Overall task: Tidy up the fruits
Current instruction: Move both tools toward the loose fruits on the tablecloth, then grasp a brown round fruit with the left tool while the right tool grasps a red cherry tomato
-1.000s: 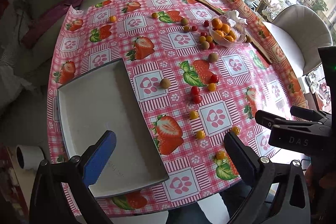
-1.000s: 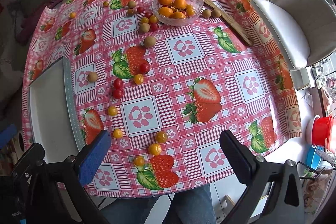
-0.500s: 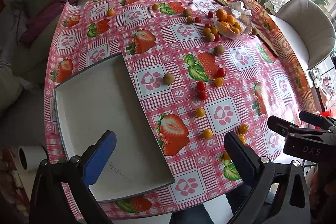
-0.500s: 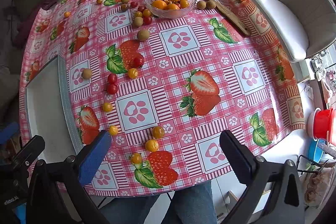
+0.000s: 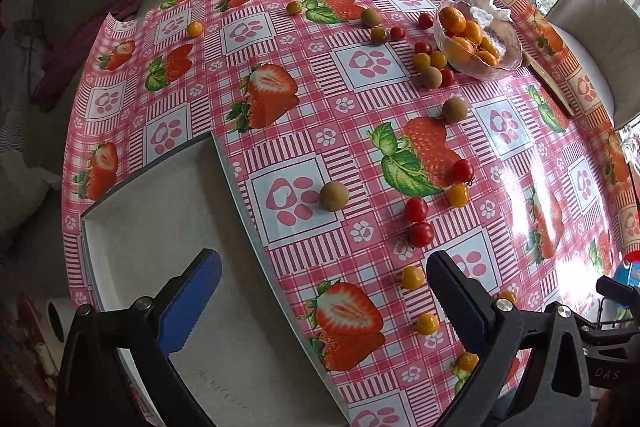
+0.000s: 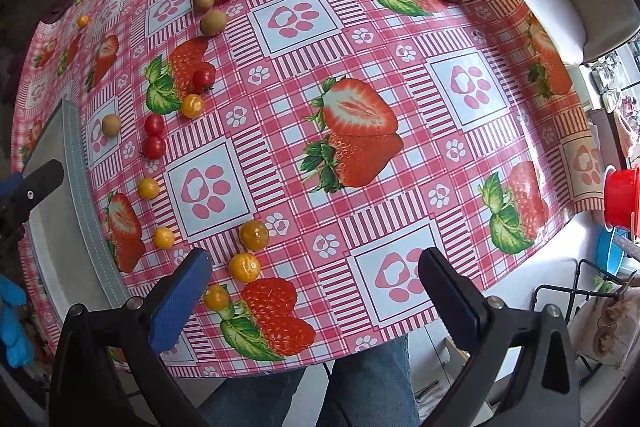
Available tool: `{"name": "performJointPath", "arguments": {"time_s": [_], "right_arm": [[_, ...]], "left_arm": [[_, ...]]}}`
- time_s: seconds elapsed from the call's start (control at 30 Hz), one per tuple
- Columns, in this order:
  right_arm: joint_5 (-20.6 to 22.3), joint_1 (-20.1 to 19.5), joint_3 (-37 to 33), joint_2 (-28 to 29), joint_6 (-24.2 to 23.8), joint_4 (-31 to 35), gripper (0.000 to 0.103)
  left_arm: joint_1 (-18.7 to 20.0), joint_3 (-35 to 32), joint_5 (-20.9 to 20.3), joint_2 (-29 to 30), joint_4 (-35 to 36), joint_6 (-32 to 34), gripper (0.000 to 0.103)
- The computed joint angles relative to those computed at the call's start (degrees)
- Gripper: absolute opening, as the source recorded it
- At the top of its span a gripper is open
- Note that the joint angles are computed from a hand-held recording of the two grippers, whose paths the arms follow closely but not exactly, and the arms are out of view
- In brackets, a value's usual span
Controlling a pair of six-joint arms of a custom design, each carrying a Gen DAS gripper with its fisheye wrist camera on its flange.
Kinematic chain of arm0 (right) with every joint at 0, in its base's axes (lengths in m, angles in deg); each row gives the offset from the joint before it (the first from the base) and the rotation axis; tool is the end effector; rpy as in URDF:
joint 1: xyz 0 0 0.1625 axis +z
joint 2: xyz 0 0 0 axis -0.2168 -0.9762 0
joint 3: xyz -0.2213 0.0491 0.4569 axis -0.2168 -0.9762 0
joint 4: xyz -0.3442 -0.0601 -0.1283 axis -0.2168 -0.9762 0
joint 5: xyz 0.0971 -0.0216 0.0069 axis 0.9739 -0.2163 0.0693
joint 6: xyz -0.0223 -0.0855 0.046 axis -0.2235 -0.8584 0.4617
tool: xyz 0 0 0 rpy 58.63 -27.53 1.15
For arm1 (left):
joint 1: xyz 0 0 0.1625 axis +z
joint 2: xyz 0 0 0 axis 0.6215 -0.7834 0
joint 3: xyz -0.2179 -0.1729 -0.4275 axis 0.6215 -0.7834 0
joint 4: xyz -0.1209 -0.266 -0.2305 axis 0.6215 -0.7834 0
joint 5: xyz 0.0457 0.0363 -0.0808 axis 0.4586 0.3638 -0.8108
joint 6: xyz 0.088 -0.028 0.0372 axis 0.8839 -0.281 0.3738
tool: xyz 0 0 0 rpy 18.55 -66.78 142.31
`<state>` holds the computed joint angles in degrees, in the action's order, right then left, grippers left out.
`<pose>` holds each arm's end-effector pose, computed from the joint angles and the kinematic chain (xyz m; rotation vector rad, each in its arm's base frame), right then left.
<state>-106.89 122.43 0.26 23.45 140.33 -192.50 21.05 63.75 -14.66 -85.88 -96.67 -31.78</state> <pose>0.3021 -0.6473 0.1494 -1.0318 -2.1579 0.5215 -0.2736 -0.8407 0.2012 1.1437 2.2358 0.0893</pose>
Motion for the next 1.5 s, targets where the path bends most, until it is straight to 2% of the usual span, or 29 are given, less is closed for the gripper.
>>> {"name": "performJointPath", "arguments": {"time_s": [0.2,0.4,0.5,0.6,0.67,0.77,0.83,0.9,0.93,1.0,1.03,1.07,1.1,1.17,1.23,1.3,1.5], "right_arm": [[-0.4,-2.9,-1.1,0.6,-6.7,-6.6,0.103],[-1.6,-5.5,-5.8,2.5,-15.1,-11.1,0.102],[-1.0,-6.6,-7.9,3.5,-18.6,-12.2,0.096],[-0.3,-7.5,-9.8,4.4,-20.6,-11.9,0.085],[0.8,-8.2,-10.5,4.8,-21.3,-11.9,0.077],[2.0,-9.0,-11.5,5.7,-22.9,-12.0,0.067],[1.4,-9.0,-12.8,6.5,-23.6,-11.1,0.066],[1.1,-8.9,-14.8,7.5,-25.2,-9.9,0.063],[0.9,-8.8,-15.6,7.9,-25.9,-9.3,0.056],[0.2,-8.7,-18.3,9.1,-26.4,-6.2,0.043],[0.0,-8.6,-19.5,9.6,-26.8,-5.1,0.033],[0.1,-8.5,-20.3,10.0,-27.2,-4.7,0.023],[0.2,-8.6,-21.0,10.3,-27.2,-4.0,0.022],[0.2,-8.5,-21.6,10.7,-27.1,-4.0,0.022],[0.7,-8.5,-20.6,10.5,-26.9,-5.7,0.022],[1.9,-8.4,-17.5,9.0,-26.3,-8.8,0.022],[2.1,-7.4,-13.6,6.8,-26.1,-11.9,0.022]], "left_arm": [[0.4,-2.5,1.3,3.5,-3.5,3.3,0.103],[1.4,-5.2,2.1,6.2,-3.4,2.7,0.103],[1.7,-5.5,2.2,6.9,-4.2,2.5,0.103],[1.8,-5.5,2.4,7.4,-4.9,3.2,0.103],[1.9,-5.6,2.6,7.9,-4.8,3.8,0.092],[2.1,-7.4,3.0,9.0,-2.3,3.1,0.091],[2.2,-7.5,3.3,9.3,-2.2,3.1,0.091],[2.2,-8.2,3.6,9.8,-1.1,2.5,0.079],[2.3,-9.4,3.6,10.3,0.7,1.8,0.071],[2.4,-9.7,3.4,10.3,0.7,1.2,0.071],[2.5,-10.2,3.0,10.5,0.9,1.1,0.069],[2.6,-11.0,2.0,10.7,1.8,1.0,0.059],[2.7,-11.9,0.9,10.9,3.0,0.9,0.054],[2.7,-11.6,-0.5,10.6,3.4,1.5,0.027],[2.6,-11.2,-0.9,10.3,4.0,0.9,0.027],[2.8,-12.3,-3.1,10.1,6.0,-1.1,0.027],[3.1,-11.9,-7.0,7.5,6.4,-3.6,0.027]]}}
